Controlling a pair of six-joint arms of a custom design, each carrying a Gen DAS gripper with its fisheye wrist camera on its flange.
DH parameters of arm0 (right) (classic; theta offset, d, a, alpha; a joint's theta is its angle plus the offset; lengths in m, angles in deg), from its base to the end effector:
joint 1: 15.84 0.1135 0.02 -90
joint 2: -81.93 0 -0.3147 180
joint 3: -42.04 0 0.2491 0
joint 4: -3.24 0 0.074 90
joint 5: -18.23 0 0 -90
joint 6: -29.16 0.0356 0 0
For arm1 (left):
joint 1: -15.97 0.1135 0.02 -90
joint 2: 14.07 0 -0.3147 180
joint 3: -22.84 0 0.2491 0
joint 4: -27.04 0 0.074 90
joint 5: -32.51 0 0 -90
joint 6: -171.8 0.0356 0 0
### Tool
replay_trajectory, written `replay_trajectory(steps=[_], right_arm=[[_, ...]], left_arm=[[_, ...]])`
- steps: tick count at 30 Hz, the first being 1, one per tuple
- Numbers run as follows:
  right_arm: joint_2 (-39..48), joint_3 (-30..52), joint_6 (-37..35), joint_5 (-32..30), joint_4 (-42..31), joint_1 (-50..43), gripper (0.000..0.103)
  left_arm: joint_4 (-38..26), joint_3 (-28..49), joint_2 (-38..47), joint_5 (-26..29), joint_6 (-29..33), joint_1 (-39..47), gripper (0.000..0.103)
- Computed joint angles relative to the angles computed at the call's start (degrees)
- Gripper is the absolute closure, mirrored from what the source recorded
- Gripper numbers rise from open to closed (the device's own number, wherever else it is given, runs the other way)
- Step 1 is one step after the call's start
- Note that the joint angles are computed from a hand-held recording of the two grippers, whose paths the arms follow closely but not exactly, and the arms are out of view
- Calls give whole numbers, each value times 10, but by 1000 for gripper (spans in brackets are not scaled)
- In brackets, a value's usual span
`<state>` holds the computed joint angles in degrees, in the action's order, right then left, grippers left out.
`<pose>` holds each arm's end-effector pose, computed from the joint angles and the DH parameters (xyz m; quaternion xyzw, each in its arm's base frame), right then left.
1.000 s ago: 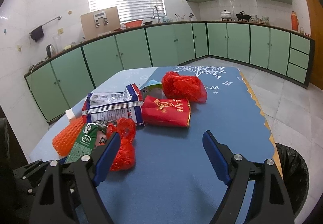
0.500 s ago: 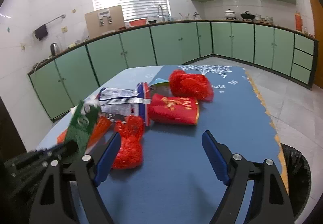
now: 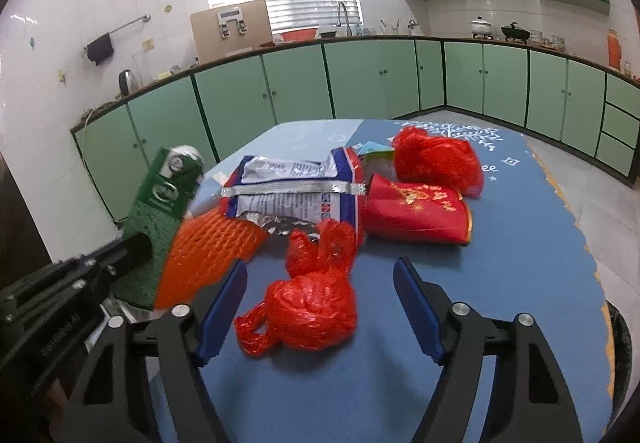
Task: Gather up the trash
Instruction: 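Grasp the green milk carton with the left tool while the right tool grasps a red bag, then carry the carton and red bag over the bin and release them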
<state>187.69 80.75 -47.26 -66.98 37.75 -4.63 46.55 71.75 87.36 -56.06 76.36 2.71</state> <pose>0.2898 0.0544 0.1281 0.0382 0.8755 0.0673 0.4769 0.3169 -0.0756 0.1646 0.0659 0.8763 -0.0883 0.4689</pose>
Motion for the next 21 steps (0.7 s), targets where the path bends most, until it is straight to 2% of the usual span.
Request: replay_trajectory(steps=[6,8,11,21], right_arm=[[21,23,1,-17,-34,-5,54],[19,22,-4,-21,-36,-3,59],[15,15,-6,-34,-28,-5,63],[-70,-32,-6,-44,-14,-59,63]], left_arm=[[-10,9,11,9,6,17,98],[-14,11,13,9,6,15,98],[-20,13,14,15,6,14,98],[-36,39,4,17,-1,-34,98]])
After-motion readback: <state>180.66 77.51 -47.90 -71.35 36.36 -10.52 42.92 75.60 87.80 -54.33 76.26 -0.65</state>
